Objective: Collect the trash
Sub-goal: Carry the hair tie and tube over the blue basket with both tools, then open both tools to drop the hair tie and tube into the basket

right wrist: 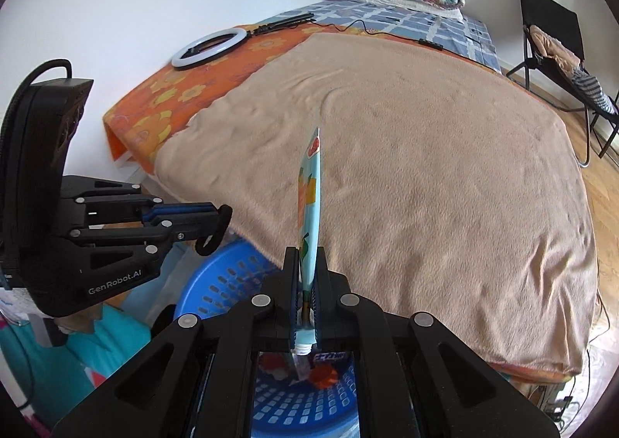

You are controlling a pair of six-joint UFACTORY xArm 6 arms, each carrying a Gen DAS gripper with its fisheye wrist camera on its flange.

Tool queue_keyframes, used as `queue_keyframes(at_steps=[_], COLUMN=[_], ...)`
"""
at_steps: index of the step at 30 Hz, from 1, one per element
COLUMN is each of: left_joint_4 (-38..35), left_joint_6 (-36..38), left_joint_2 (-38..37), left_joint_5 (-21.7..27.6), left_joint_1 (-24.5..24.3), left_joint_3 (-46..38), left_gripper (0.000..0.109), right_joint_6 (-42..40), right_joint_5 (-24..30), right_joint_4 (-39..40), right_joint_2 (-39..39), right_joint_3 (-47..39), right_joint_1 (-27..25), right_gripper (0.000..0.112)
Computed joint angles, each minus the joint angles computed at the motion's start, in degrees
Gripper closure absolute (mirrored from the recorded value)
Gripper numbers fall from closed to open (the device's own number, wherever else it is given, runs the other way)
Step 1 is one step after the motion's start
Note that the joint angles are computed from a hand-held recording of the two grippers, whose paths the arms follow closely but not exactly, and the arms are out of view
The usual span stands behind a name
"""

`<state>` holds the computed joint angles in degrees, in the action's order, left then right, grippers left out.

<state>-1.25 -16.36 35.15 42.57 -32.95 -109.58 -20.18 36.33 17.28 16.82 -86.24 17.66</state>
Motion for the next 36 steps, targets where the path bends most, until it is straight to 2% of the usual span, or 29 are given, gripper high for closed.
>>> queue_keyframes(at_steps=[12, 19, 31, 33, 35, 36], left_joint_4=[-2.28, -3.31, -0.33, 0.28, 1.03, 1.48], left_joint_6=[1.14, 1.79, 0.16, -0.26, -1.00, -1.48], left_joint_2=[-3.07, -2.15, -0.37, -0.17, -0.24, -0.48], left_joint_5=[-0.57, 1.54, 4.46, 4.76, 4.38, 3.77], left_joint_1=[-1.89, -2.07, -2.08, -2.06, -2.09, -2.09], left_joint_3=[8.28, 7.91, 6.13, 5.92, 6.19, 6.68], left_gripper=[0.105, 0.105, 0.105, 0.099, 0.071, 0.065], right_joint_6=[0.56, 0.92, 2.81, 4.14, 4.74, 5.23], right_joint_5=[-3.16, -3.13, -1.58, -1.43, -1.33, -1.31], right_joint_4=[0.26, 0.57, 1.25, -0.05, -0.63, -1.00], right_joint_2=[-7.61, -8.56, -7.85, -7.61, -7.63, -7.52], right_joint_3=[14.15, 17.73, 19.58, 19.49, 19.63, 19.59], right_joint_1=[1.09, 1.32, 0.88, 0.94, 0.72, 0.66], right_gripper=[0.108, 0.108, 0.107, 0.106, 0.100, 0.089])
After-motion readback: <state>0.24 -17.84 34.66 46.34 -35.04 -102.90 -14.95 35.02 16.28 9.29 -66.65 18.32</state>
